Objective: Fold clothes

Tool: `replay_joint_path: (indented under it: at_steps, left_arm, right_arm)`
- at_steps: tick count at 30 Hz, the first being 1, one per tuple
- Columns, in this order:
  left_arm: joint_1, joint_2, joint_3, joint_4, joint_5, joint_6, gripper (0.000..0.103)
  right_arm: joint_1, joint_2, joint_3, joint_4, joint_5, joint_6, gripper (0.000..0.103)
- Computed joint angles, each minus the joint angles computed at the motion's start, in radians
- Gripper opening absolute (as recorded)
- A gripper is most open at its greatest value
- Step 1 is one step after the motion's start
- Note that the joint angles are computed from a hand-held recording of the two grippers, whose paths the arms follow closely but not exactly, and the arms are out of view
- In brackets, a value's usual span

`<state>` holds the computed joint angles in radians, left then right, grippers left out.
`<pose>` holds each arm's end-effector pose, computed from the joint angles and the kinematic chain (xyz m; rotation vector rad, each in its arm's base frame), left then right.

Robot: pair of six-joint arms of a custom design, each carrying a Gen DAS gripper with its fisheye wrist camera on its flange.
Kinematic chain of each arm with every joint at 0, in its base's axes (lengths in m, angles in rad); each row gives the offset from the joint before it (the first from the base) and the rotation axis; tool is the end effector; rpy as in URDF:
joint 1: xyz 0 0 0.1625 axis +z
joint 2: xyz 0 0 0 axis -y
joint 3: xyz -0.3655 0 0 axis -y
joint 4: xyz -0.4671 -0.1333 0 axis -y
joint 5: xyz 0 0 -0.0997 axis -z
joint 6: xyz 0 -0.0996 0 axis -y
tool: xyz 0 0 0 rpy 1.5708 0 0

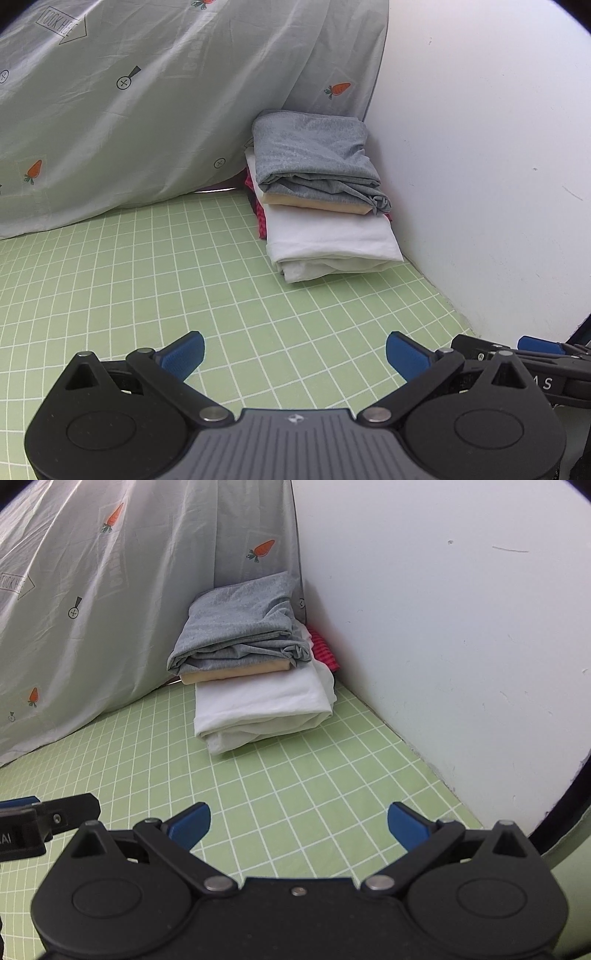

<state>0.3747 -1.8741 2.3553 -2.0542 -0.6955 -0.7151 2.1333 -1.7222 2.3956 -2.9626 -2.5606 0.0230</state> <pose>-0.2999 -0.3433 0.2315 0.5880 2.4031 -0.9470 0.2669 -0.3295 0.2570 0.1529 -2.1864 1.1068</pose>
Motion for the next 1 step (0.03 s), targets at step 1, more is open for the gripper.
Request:
replay_joint_path:
  at_steps: [1]
  left_arm:
    - [0.000,-0.003,0.001,-0.001,-0.001,-0.004,0.103]
  right_arm:
    - [0.002,0.000,0.000,-0.002,-0.002,0.000,0.103]
